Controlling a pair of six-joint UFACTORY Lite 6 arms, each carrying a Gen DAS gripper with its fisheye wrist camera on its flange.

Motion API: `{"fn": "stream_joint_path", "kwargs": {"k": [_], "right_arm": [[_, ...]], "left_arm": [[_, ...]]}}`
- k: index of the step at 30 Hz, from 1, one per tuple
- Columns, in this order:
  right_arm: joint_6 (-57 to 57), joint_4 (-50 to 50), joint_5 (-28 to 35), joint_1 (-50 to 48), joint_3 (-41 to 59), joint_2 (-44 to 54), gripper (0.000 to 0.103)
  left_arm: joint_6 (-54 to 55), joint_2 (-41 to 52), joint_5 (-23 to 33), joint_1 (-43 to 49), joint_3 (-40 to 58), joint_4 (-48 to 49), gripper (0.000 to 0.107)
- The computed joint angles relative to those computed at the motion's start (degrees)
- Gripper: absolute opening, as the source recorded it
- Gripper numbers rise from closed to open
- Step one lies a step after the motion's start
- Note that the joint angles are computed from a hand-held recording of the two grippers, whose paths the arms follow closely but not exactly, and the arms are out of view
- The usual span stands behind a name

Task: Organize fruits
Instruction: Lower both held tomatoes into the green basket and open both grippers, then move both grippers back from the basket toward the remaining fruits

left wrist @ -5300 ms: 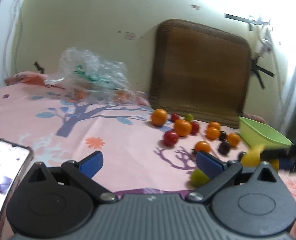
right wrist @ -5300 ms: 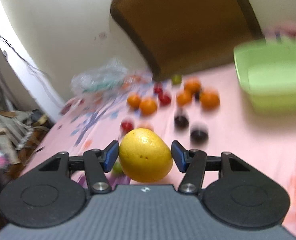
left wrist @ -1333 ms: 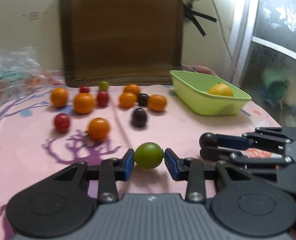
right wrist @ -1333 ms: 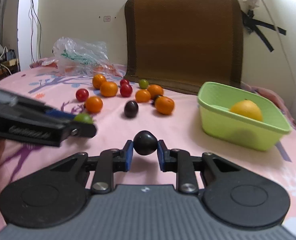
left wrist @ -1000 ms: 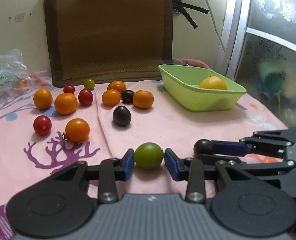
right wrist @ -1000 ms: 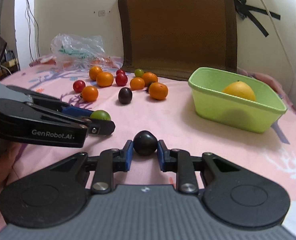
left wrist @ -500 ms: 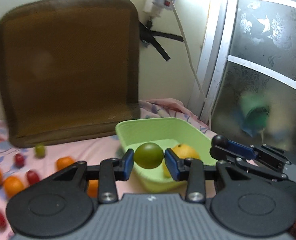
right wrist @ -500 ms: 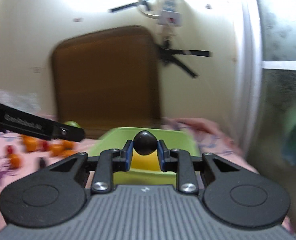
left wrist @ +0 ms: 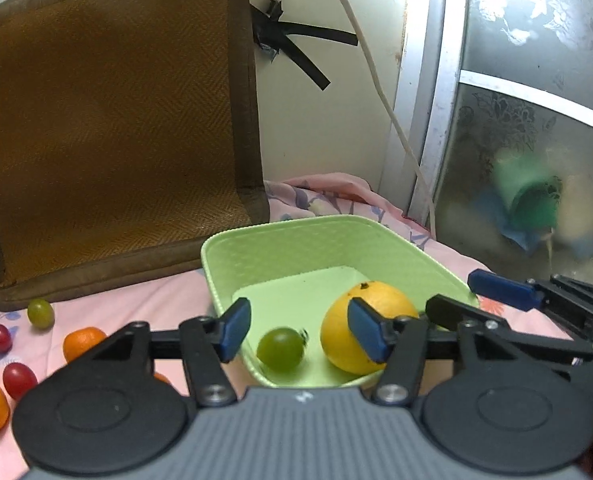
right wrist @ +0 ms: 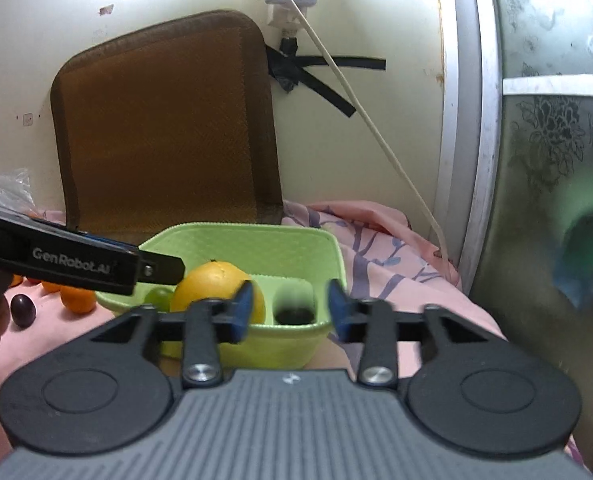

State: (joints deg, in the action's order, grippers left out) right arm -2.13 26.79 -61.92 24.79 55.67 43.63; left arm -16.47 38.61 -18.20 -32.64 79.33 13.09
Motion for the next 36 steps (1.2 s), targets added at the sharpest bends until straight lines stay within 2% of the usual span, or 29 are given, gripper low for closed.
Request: {"fn": "stream_joint_path", "kwargs": {"k": [2, 6, 13, 15, 17, 21, 23, 27, 32, 36], "right_arm": [[0.5, -0.8, -1.1, -0.4, -0.5, 0.1, 0.048], [2.1, -0.2, -3.9, -0.6, -1.8, 0.0, 0.048], [5.8, 4.1, -11.3, 0.4, -4.4, -0.2, 0.047], [6.5, 5.0, -13.0, 1.0, -4.6, 0.2, 0.043], [6.3, 5.9, -14.6, 1.7, -4.4, 0.7, 0.034], [6.5, 6.8, -14.7, 3.2, -4.5, -0.4, 0.033], [7.0, 4.9, -13.1, 4.1, -5.4, -2.2, 0.028], [6.7, -0.7, -6.4, 6.7, -3.5, -4.1, 0.028], [2.8, -7.0, 8.5, 9.3, 8.5, -0.3, 0.028], [-0.9, -8.7, 20.3, 10.0, 20.7, 5.5, 0.028]], "left_arm": [[-2.4, -2.0, -0.9, 0.9, -2.1, 1.4, 0.056], [-11.7, -11.3, -7.1, 6.1, -12.7, 6.9, 0.056], [-5.5, -30.3, -14.5, 19.1, -35.5, 0.1, 0.056], [-5.0, -33.0, -14.2, 23.2, -39.0, -0.2, 0.056], [-7.2, -34.8, -14.6, 28.0, -42.1, 2.5, 0.056], [-11.5, -35.3, -15.9, 35.6, -46.0, 9.6, 0.056], [-13.3, -35.1, -17.1, 38.4, -47.5, 13.4, 0.056], [-14.4, -34.0, -20.3, 40.7, -49.2, 18.7, 0.056], [-8.3, -32.9, -23.1, 36.2, -51.3, 16.5, 0.056], [-5.6, -31.7, -22.1, 32.1, -50.0, 14.9, 0.056]]}}
